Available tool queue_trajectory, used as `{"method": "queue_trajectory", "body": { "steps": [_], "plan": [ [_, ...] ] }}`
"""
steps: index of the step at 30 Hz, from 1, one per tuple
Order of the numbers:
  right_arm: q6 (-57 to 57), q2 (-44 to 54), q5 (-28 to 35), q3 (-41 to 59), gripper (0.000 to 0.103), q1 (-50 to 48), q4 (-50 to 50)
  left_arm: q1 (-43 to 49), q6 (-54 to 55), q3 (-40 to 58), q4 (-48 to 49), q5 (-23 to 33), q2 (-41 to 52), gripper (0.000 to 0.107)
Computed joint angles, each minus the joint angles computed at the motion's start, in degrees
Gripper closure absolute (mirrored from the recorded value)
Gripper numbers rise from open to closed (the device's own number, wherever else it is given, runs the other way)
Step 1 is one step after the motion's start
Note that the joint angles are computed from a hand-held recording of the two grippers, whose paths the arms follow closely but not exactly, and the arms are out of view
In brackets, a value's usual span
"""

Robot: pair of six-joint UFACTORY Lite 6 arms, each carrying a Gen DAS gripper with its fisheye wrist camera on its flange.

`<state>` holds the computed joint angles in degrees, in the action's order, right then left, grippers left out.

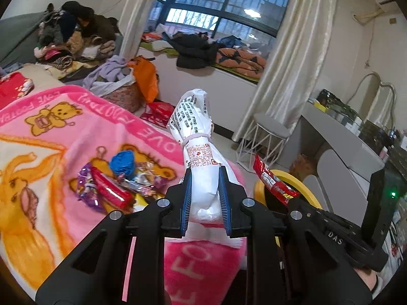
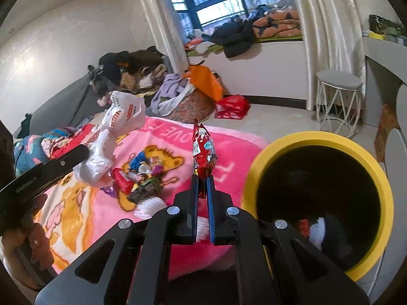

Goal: Collect trash
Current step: 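Carry the white bag with the left tool and the wrapper with the right tool over the bin, releasing both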

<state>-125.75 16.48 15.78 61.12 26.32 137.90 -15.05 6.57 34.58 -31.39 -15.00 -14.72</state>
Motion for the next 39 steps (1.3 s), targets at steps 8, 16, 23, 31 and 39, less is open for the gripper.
{"method": "queue_trajectory", "body": {
  "steps": [8, 16, 23, 31, 39],
  "plan": [
    [-1.2, -3.7, 1.5, -4.9, 0.096, -4.6, 1.3, -5.3, 6.0, 2.0, -6.0, -0.9, 2.1, 0.092],
    [-3.0, -5.9, 2.3, -8.3, 0.096, -8.2, 3.6, -8.4, 8.7, 3.1, -8.4, -1.7, 3.7, 0.092],
    [-3.5, -6.8, 2.8, -9.8, 0.096, -10.9, 4.0, -11.4, 11.6, 4.3, -11.4, -2.3, 5.5, 0.092],
    [-2.7, -6.9, 3.2, -10.5, 0.096, -13.9, 3.0, -14.6, 11.8, 5.9, -11.3, -3.0, 8.4, 0.092],
    [-2.0, -6.5, 2.9, -10.5, 0.096, -15.4, 2.8, -17.5, 12.3, 8.0, -11.7, -3.5, 11.5, 0.092]
  ]
}}
